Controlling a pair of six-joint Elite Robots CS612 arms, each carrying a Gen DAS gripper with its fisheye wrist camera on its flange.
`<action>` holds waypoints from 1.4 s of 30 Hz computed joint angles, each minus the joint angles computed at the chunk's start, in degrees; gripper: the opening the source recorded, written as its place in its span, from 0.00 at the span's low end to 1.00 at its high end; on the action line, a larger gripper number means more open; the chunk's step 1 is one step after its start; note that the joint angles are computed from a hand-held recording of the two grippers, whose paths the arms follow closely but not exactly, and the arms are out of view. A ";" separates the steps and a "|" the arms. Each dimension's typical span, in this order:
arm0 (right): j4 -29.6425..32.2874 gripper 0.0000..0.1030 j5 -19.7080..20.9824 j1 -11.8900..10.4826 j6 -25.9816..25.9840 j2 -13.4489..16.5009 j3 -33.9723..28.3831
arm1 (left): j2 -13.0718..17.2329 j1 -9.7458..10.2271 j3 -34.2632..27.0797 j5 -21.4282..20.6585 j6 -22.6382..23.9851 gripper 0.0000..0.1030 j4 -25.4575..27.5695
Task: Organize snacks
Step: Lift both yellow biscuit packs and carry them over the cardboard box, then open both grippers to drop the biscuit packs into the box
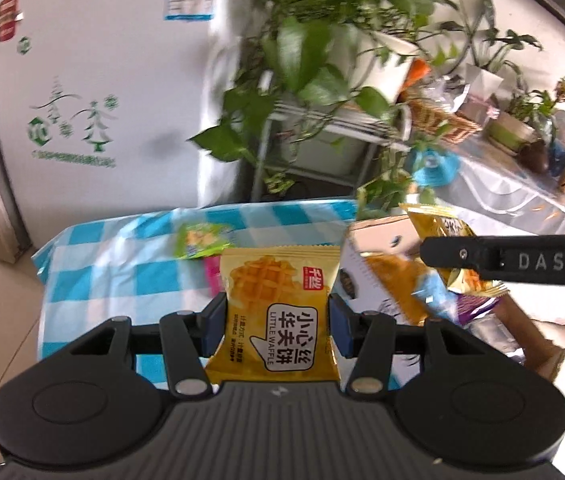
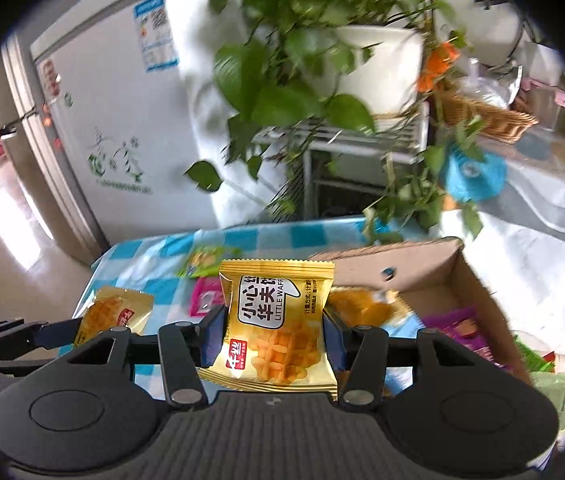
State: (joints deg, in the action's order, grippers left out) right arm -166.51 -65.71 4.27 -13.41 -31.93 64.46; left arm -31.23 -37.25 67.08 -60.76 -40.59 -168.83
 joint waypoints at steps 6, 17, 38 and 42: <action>-1.08 0.55 -0.35 -1.71 3.66 0.12 -0.51 | 2.24 -0.35 -4.95 -3.69 2.87 0.50 0.22; -2.40 0.55 -3.45 -3.79 9.39 0.05 -0.09 | 7.61 -1.15 -15.57 -10.39 6.72 0.50 4.31; -1.56 0.66 -6.82 -4.59 13.76 0.15 -0.17 | 11.39 -2.20 -23.13 -13.13 11.94 0.88 7.58; -1.74 0.67 -6.39 -4.58 13.88 0.19 -0.18 | 10.55 -2.16 -21.69 -11.57 12.33 0.88 7.99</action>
State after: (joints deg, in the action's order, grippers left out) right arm -168.26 -72.10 -0.31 0.47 -31.74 64.28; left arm -20.68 -39.41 45.39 -72.32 -28.27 -160.84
